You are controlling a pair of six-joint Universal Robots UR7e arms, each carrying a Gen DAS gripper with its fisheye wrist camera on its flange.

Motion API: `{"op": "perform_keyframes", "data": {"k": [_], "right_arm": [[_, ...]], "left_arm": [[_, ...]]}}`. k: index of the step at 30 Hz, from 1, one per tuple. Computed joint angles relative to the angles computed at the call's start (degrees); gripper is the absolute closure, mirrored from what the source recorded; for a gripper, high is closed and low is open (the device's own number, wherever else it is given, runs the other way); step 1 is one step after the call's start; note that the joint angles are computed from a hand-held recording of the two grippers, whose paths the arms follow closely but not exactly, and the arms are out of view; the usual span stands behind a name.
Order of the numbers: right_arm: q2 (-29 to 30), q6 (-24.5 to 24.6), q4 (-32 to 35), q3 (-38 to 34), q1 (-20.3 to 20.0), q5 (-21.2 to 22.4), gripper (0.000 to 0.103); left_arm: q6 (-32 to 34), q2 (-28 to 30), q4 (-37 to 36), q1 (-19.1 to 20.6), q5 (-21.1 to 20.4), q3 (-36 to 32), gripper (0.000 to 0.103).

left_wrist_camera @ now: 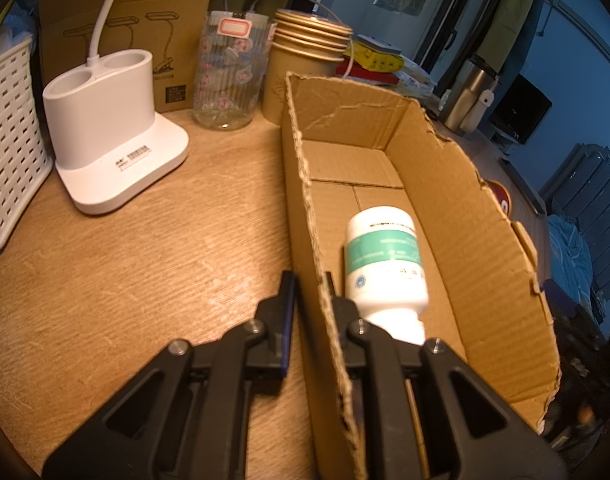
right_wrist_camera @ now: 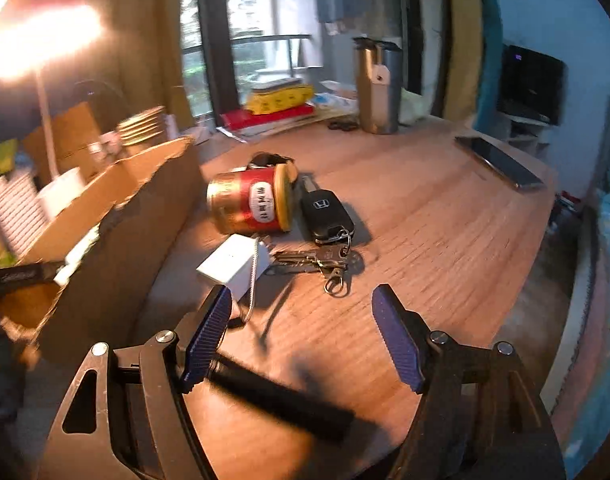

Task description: Organize rigid objects

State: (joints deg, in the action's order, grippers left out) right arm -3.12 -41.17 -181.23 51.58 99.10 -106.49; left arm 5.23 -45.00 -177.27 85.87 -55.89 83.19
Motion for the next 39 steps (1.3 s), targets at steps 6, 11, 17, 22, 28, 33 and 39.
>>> {"op": "perform_keyframes", "data": {"k": [6, 11, 17, 22, 28, 33, 39], "right_arm": [[-4.43, -4.15, 0.96, 6.74, -1.00, 1.71, 0.027], [-5.23, -5.93, 3.63, 8.04, -1.27, 3.46, 0.027], [-3.62, -10.91, 3.97, 7.76, -0.66, 1.35, 0.038], [-2.06, -12.75, 4.01, 6.04, -0.04, 0.53, 0.082], [-1.00, -15.22, 4.14, 5.39, 0.89, 0.92, 0.082], [-3.21, -11.18, 5.20, 6.88, 0.65, 6.55, 0.083], [-5.44, -6.12, 6.45, 7.43, 0.47, 12.75, 0.082]], "left_arm": [[0.04, 0.09, -0.03, -0.02, 0.10, -0.08, 0.090], [0.05, 0.11, -0.03, -0.01, 0.11, -0.08, 0.090], [0.05, 0.11, -0.04, -0.01, 0.12, -0.07, 0.090], [0.04, 0.14, -0.04, -0.01, 0.14, -0.09, 0.090], [0.05, 0.16, -0.09, -0.02, 0.16, -0.05, 0.090], [0.05, 0.18, -0.06, -0.03, 0.20, -0.09, 0.090], [0.05, 0.19, -0.05, -0.03, 0.22, -0.11, 0.090]]}}
